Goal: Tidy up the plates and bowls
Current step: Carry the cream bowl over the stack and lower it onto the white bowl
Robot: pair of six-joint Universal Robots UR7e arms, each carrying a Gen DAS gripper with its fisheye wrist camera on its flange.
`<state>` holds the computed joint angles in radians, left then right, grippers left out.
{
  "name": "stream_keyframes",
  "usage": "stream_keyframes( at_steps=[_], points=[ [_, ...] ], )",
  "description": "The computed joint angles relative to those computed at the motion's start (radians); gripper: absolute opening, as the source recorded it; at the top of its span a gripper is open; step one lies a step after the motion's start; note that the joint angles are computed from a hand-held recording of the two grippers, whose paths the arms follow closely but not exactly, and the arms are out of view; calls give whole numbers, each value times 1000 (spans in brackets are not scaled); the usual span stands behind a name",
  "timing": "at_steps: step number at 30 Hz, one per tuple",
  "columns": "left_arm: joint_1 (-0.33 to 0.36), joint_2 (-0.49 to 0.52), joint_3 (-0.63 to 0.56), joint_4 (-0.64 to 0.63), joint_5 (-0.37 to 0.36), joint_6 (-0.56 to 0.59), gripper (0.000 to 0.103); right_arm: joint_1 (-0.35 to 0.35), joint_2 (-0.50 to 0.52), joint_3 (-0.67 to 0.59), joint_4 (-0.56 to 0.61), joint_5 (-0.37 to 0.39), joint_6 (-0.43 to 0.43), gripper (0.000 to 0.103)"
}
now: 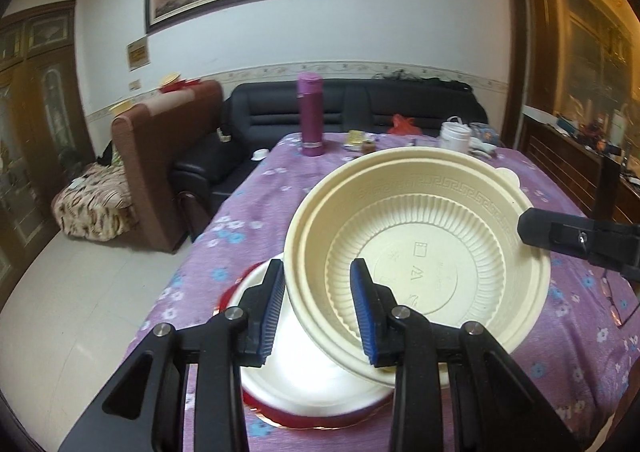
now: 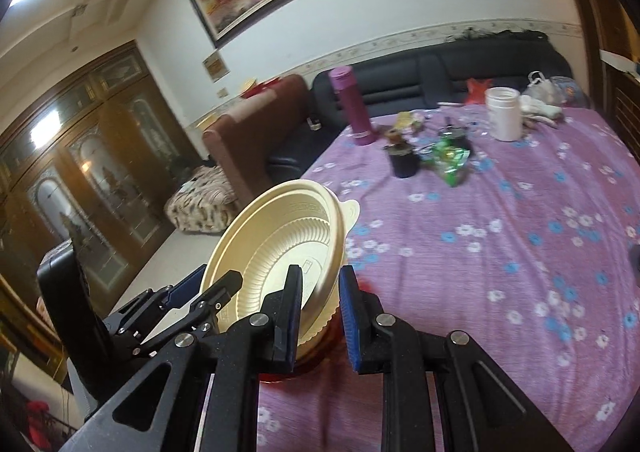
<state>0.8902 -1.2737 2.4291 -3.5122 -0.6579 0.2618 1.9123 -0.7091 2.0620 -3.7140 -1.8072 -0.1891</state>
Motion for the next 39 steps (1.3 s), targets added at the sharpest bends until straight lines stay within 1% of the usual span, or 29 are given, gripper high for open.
stream_keyframes(
  at_steps=[5, 13, 24, 39],
  points=[
    [34, -26, 5, 0, 6, 6, 32, 13, 41, -53, 62, 14, 7, 22],
    [80, -51, 4, 1, -6, 10, 32, 9, 85, -100, 143, 12, 22, 22],
    [110, -34, -17, 24, -28, 0, 32, -3, 115, -133, 185, -10, 37, 22],
    [130, -15, -27, 25, -38, -1, 32, -21, 133, -155, 218, -10, 48, 22]
  ],
)
